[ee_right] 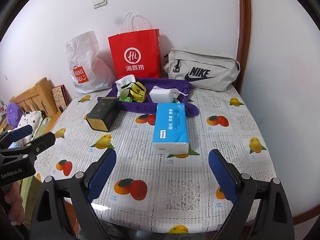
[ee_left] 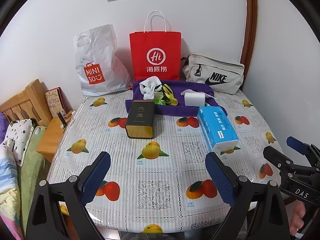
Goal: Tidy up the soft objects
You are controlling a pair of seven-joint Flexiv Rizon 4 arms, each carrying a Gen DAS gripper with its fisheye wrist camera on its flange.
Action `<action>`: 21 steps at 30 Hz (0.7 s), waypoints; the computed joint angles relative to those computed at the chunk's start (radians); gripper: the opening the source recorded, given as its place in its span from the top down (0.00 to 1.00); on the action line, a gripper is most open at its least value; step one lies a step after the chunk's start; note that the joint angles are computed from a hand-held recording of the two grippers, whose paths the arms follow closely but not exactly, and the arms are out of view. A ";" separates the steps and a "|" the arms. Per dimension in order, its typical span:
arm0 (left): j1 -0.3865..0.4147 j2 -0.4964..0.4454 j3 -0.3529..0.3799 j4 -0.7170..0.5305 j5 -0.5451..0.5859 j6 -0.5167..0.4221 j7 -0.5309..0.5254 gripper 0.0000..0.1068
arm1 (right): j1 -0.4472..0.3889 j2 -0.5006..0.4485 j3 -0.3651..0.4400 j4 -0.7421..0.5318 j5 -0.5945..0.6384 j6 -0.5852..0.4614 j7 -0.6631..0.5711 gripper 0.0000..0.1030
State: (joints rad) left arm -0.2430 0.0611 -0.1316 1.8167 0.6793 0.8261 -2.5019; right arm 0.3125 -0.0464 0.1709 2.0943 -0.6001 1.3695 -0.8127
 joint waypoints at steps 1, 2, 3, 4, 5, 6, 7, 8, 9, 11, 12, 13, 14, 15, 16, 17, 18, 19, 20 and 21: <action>0.000 0.001 0.000 0.000 -0.002 0.000 0.002 0.10 | 0.000 0.000 0.000 0.001 -0.001 0.001 0.001 0.10; 0.000 0.002 0.001 0.001 -0.003 0.000 0.004 0.10 | 0.000 0.001 -0.001 0.001 -0.006 -0.002 0.006 0.10; 0.001 0.001 0.001 0.002 -0.003 0.004 0.003 0.10 | 0.000 0.003 -0.001 0.001 -0.007 -0.006 0.008 0.10; 0.001 0.002 0.002 0.004 -0.007 0.007 0.005 0.10 | -0.001 0.003 0.000 0.002 -0.004 -0.004 0.006 0.10; 0.001 0.000 0.001 0.003 -0.009 0.004 0.007 0.10 | -0.002 0.005 0.000 0.003 -0.001 -0.002 0.005 0.10; 0.001 0.000 0.000 0.002 -0.011 0.000 0.011 0.10 | -0.003 0.005 0.000 0.003 0.000 -0.001 0.006 0.10; 0.000 -0.001 -0.002 -0.001 -0.009 -0.008 0.011 0.10 | -0.004 0.005 0.000 0.003 0.000 -0.001 0.006 0.10; -0.001 0.000 -0.003 -0.002 -0.007 -0.011 0.011 0.10 | -0.005 0.005 0.000 0.004 0.001 0.000 0.007 0.10; -0.002 -0.001 -0.003 -0.002 -0.007 -0.009 0.013 0.10 | -0.005 0.005 0.000 0.004 0.002 0.000 0.006 0.10; -0.003 -0.001 -0.003 -0.002 -0.009 -0.009 0.018 0.10 | -0.006 0.007 0.000 0.005 0.001 -0.003 0.007 0.10; -0.004 -0.001 -0.004 -0.004 -0.007 -0.013 0.018 0.10 | -0.006 0.008 0.001 0.005 0.005 -0.003 0.005 0.10; -0.004 -0.003 -0.004 -0.005 -0.007 -0.013 0.017 0.10 | -0.006 0.009 0.002 0.005 0.007 -0.005 0.002 0.10; -0.005 -0.002 -0.004 -0.006 -0.008 -0.014 0.018 0.10 | -0.007 0.008 0.000 0.006 -0.003 -0.003 0.010 0.10; -0.005 -0.003 -0.004 -0.005 -0.007 -0.012 0.014 0.10 | -0.008 0.008 -0.001 0.007 -0.007 -0.001 0.015 0.10; -0.006 -0.004 -0.004 -0.006 -0.006 -0.014 0.011 0.10 | -0.008 0.009 0.000 0.007 -0.006 0.002 0.014 0.10; -0.006 -0.003 -0.004 -0.006 -0.006 -0.015 0.010 0.10 | -0.009 0.009 -0.001 0.008 -0.007 0.004 0.014 0.10; -0.006 -0.003 -0.002 -0.005 -0.008 -0.012 0.015 0.10 | -0.010 0.009 -0.002 0.010 -0.013 0.006 0.018 0.10; -0.007 -0.005 -0.003 -0.007 -0.009 -0.012 0.017 0.10 | -0.011 0.010 -0.003 0.010 -0.019 0.007 0.023 0.10; -0.008 -0.004 -0.004 -0.008 -0.007 -0.015 0.015 0.10 | -0.011 0.010 -0.002 0.011 -0.019 0.006 0.025 0.10; -0.007 -0.006 -0.002 -0.009 -0.010 -0.012 0.018 0.10 | -0.012 0.010 -0.001 0.011 -0.016 0.009 0.022 0.10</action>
State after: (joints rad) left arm -0.2500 0.0556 -0.1337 1.8078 0.6694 0.8138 -2.4836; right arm 0.3007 -0.0362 0.1696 2.1054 -0.6156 1.3780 -0.7907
